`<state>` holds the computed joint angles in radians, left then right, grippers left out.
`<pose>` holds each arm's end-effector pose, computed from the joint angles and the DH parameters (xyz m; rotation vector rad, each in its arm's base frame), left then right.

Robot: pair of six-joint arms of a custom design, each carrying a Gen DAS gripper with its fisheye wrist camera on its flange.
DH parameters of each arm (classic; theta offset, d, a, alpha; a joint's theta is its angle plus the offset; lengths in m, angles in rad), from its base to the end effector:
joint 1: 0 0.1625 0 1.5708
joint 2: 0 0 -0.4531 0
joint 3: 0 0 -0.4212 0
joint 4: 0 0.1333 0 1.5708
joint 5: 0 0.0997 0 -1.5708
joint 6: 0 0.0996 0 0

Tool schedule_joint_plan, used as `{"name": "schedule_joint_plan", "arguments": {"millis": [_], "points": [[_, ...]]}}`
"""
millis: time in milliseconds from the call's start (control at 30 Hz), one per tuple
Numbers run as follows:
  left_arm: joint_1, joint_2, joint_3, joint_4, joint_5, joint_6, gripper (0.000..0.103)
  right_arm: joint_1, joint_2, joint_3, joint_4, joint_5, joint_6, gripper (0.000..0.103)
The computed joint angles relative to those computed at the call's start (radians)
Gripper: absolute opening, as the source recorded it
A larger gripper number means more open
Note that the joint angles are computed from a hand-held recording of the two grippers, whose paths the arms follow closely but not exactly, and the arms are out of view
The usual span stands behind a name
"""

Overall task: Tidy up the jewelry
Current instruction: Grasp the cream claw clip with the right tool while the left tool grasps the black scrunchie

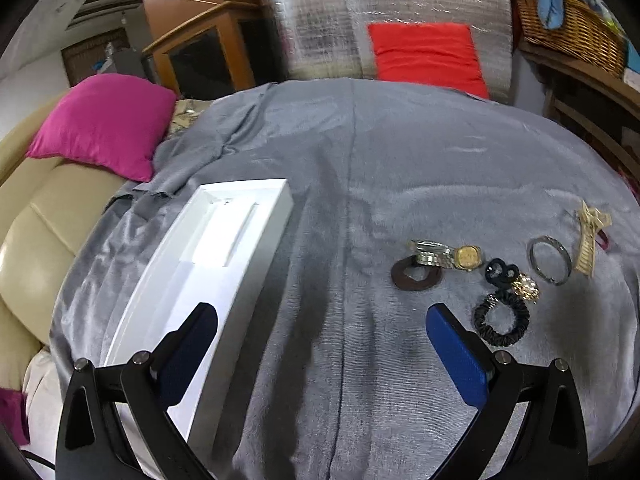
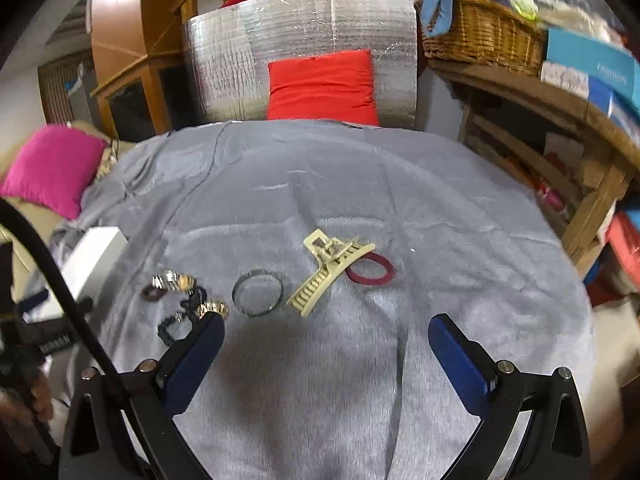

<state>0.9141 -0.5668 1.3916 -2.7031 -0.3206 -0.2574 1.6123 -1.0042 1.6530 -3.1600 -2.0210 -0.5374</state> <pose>-0.2913 -0.7510 0.0967 0.1747 1.9734 -0.9008 0.1193 -0.7057 0.3180 0.4009 -2.2859 1.0062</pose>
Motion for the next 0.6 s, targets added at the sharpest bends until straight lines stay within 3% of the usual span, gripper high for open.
{"name": "schedule_joint_plan", "arguments": {"millis": [133, 200, 300, 433, 600], "points": [[0.004, 0.02, -0.019, -0.091, -0.042, 0.112, 0.103, -0.041, -0.012, -0.053, 0.122, 0.089, 0.087, 0.102], [0.005, 0.031, -0.029, -0.148, -0.069, 0.169, 0.102, -0.064, -0.012, -0.084, 0.18, 0.147, 0.138, 0.097], [0.007, 0.046, -0.051, -0.194, -0.098, 0.218, 0.089, -0.088, -0.003, -0.122, 0.257, 0.219, 0.188, 0.083], [0.019, 0.052, -0.078, -0.121, -0.13, 0.164, 0.072, -0.104, 0.045, -0.2, 0.325, 0.281, 0.225, 0.079], [0.025, 0.052, -0.081, -0.081, -0.176, 0.128, 0.067, -0.107, 0.114, -0.295, 0.369, 0.278, 0.249, 0.071]]}}
